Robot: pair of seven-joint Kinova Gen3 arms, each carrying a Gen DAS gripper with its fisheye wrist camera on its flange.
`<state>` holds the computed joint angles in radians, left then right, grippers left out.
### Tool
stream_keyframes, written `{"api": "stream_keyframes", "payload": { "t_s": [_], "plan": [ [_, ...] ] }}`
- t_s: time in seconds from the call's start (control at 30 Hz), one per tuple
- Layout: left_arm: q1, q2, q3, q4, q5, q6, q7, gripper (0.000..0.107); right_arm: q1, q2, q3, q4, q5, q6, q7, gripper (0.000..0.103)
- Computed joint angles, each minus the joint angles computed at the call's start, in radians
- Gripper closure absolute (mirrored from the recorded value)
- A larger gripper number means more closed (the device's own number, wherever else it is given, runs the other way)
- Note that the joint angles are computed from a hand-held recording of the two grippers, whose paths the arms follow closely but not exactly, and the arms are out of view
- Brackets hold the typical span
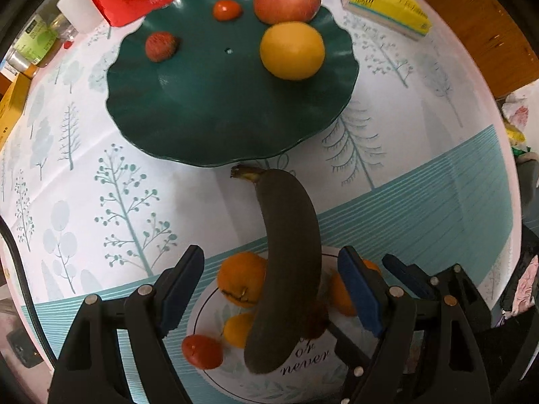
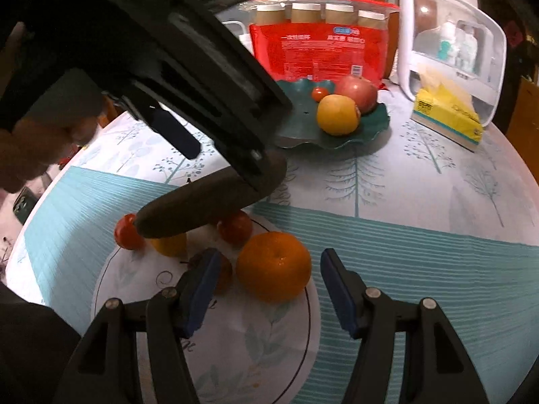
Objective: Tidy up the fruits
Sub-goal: 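Grasp the dark banana with the left tool while the right tool grasps the tangerine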
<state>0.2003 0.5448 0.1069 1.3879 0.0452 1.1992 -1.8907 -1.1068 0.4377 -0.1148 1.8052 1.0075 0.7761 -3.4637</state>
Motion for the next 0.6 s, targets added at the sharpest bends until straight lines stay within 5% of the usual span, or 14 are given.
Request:
{"api": "stream_keyframes", "payload": {
  "t_s": [0.23,0.6],
  "plan": [
    [0.057,0.065,-0.018,-0.044,-0.051,0.037,0.092,0.033,0.022,-0.021,0.009,0.059,0.070,-0.090,-0.060,0.041],
    [0.061,0.094,-0.016,-0.057,-0.048,0.024,0.155,0.045,0.097,-0.058,0.018,0.126,0.110,-0.269,-0.138,0.056]
  ]
}}
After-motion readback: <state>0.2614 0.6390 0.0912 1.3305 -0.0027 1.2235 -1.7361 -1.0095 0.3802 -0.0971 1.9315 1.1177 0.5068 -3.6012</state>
